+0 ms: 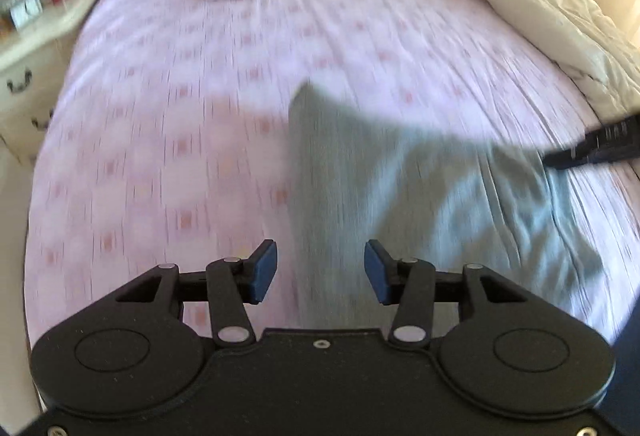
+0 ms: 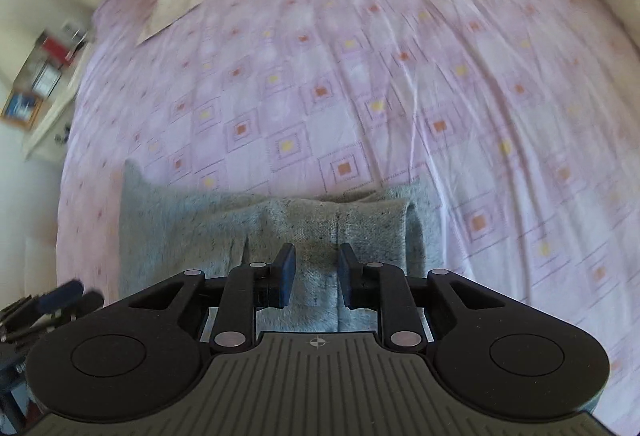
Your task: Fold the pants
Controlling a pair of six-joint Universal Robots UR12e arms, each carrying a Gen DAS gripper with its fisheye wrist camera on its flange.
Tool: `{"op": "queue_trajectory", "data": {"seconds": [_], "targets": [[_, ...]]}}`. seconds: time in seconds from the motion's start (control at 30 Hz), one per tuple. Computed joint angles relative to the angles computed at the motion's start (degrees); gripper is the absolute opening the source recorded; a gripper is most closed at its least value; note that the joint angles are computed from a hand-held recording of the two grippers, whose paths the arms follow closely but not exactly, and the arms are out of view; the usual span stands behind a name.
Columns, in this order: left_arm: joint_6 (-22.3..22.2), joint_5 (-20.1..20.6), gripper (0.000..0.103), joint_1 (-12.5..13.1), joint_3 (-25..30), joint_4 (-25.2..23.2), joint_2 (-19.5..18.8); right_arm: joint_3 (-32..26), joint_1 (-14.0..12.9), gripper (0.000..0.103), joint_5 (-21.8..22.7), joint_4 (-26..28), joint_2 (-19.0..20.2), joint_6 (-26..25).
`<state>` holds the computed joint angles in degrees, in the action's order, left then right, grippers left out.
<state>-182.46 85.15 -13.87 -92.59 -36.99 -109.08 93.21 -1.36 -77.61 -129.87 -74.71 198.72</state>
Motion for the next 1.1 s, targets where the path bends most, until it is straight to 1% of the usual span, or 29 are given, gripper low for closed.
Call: {"op": "queue_trajectory", "data": {"seconds": [0.1, 0.17, 0.27, 0.37, 0.4, 0.43, 0.5, 0.53, 0.6, 0.63, 0.67, 0.8, 0.87, 0.93, 1.03, 1.07, 1.1], "targets": [[-1.7, -0.2, 0.055, -0.6, 3.9, 1.1, -3.7, -0.2, 0.7, 0.022, -3.3, -0.4, 0.6, 1.2], [-2.1, 0.4, 0.055, -1.0, 6.3, 0.4, -5.7, -0.2, 0.4, 0.022, -2.8, -0.6, 0.7, 1.4], [-3.0, 3.3, 0.055, -1.9, 10.7, -2.8, -9.5, 0.7, 0.0, 0.023, -2.6, -1.0, 0.2, 1.3], [-4.7, 3.9, 0.055, -1.6, 12.0, -6.1, -10.8, 0.5, 0.6, 0.024, -3.8, -1.6, 1.0, -0.3], [-4.8, 3.7, 0.058, -1.5, 12.4, -6.7, -11.2, 0.4, 0.8, 0.025, -4.2, -1.6, 1.0, -0.9], [-4.6, 3.8, 0.059, -1.5, 12.4, -6.7, -11.4, 0.2, 0.9, 0.026, -4.5, -1.6, 1.1, -1.3], [-3.9, 5.4, 0.068, -1.8, 12.4, -6.4, -11.5, 0.1, 1.2, 0.028, -4.8, -1.9, 1.3, -1.8], [-4.0, 5.7, 0.07, -1.7, 12.8, -7.1, -11.8, 0.2, 1.2, 0.029, -5.0, -2.2, 1.3, -2.0], [-6.5, 3.8, 0.075, -1.0, 13.6, -8.8, -12.4, 0.3, 1.2, 0.034, -4.8, -2.4, 1.2, -2.4], [-8.1, 2.9, 0.076, -0.7, 13.5, -8.8, -12.3, 0.3, 1.2, 0.036, -4.4, -2.5, 1.3, -2.6], [-8.8, 2.5, 0.078, -0.6, 13.4, -8.9, -12.2, 0.4, 1.0, 0.04, -3.8, -2.6, 1.3, -2.9], [-8.1, 3.5, 0.079, -0.9, 13.3, -8.7, -12.2, 0.5, 0.8, 0.049, -2.7, -3.3, 1.4, -3.5], [-7.9, 3.8, 0.08, -1.0, 12.8, -8.1, -12.0, 0.8, 0.6, 0.052, -1.9, -3.7, 1.3, -3.4], [-8.3, 3.2, 0.08, -0.7, 12.2, -8.2, -11.2, 1.0, 0.5, 0.052, -1.6, -3.9, 1.2, -3.3], [-9.5, 2.1, 0.08, -0.1, 10.2, -7.5, -9.8, 1.0, 0.6, 0.053, -2.3, -3.8, 1.2, -2.9], [-9.6, 1.8, 0.079, 0.1, 9.2, -7.1, -9.2, 0.9, 0.7, 0.056, -3.1, -3.5, 1.2, -2.7], [-9.4, 1.5, 0.079, 0.2, 8.3, -6.7, -8.5, 0.8, 0.9, 0.057, -4.0, -3.0, 1.2, -2.3]]}}
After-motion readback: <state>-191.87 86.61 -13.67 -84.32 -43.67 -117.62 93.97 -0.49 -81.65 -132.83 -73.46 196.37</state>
